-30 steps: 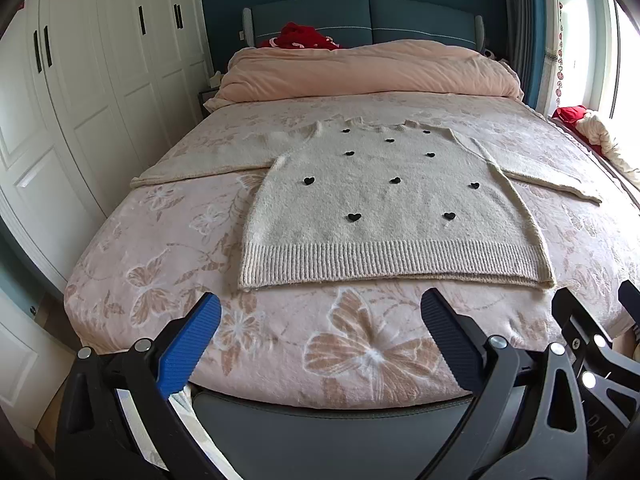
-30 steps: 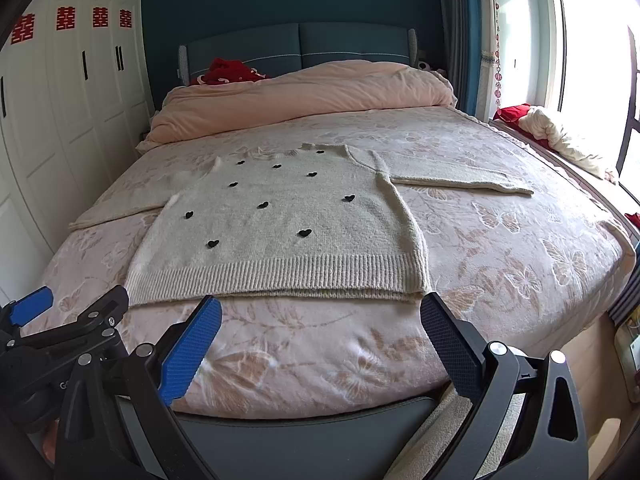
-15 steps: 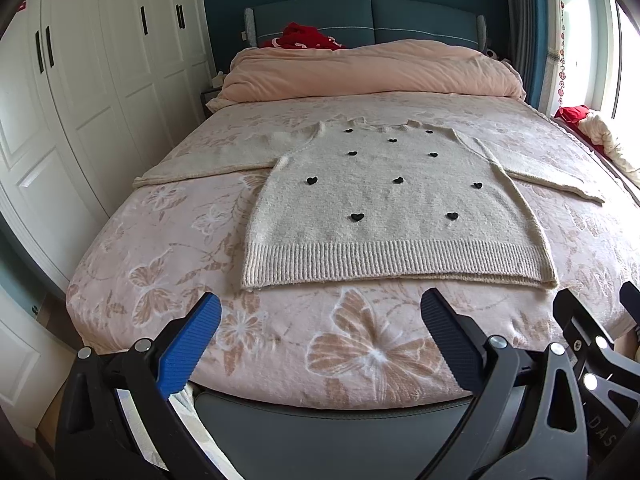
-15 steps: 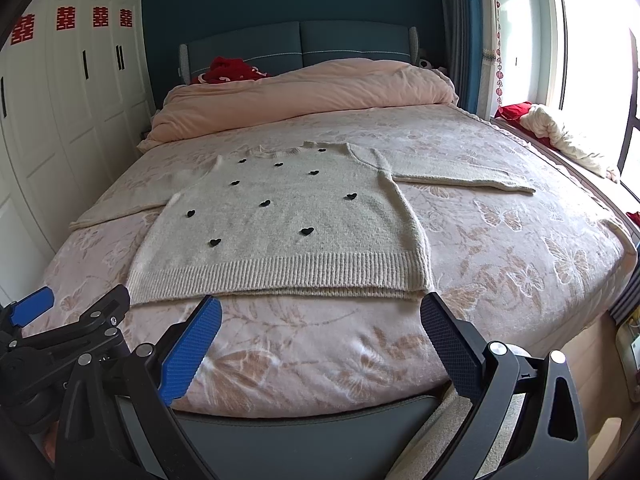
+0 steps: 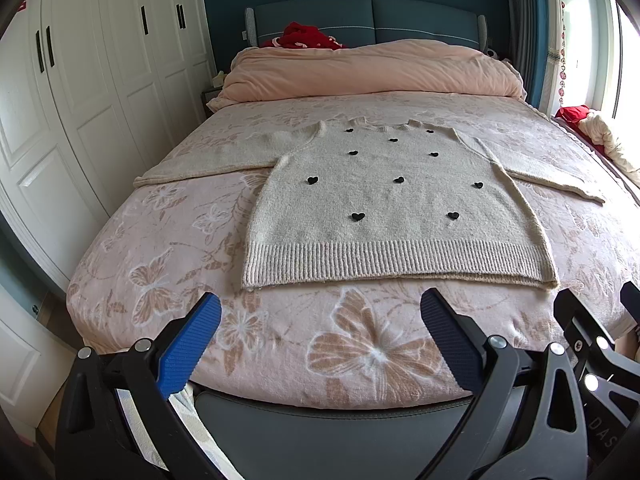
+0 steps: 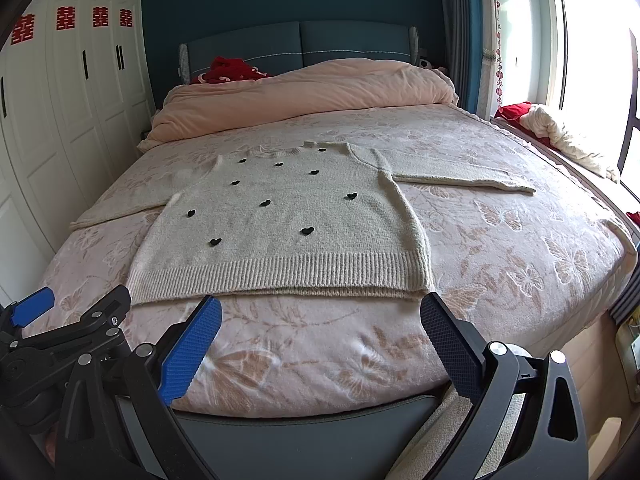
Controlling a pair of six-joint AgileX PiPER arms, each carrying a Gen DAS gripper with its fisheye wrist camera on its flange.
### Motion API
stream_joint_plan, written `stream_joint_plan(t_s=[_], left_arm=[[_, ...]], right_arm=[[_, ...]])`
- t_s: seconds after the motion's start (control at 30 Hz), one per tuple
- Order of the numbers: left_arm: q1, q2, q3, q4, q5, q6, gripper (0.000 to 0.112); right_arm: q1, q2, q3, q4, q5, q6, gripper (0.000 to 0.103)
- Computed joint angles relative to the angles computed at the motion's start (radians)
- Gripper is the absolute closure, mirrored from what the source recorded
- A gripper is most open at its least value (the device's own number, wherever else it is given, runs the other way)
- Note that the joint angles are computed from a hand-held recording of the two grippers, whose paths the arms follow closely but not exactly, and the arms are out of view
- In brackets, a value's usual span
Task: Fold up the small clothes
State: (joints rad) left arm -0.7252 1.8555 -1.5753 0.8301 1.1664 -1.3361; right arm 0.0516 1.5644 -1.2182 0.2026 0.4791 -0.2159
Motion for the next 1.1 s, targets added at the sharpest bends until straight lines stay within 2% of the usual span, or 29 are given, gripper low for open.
stream_joint_plan(t_s=[1.1], left_arm=[[0.001, -0.005, 0.009, 0.002, 0.000, -0.002, 0.015]], right_arm=[[0.004, 0.000, -0.001, -0.008, 0.009, 0.014, 0.005]])
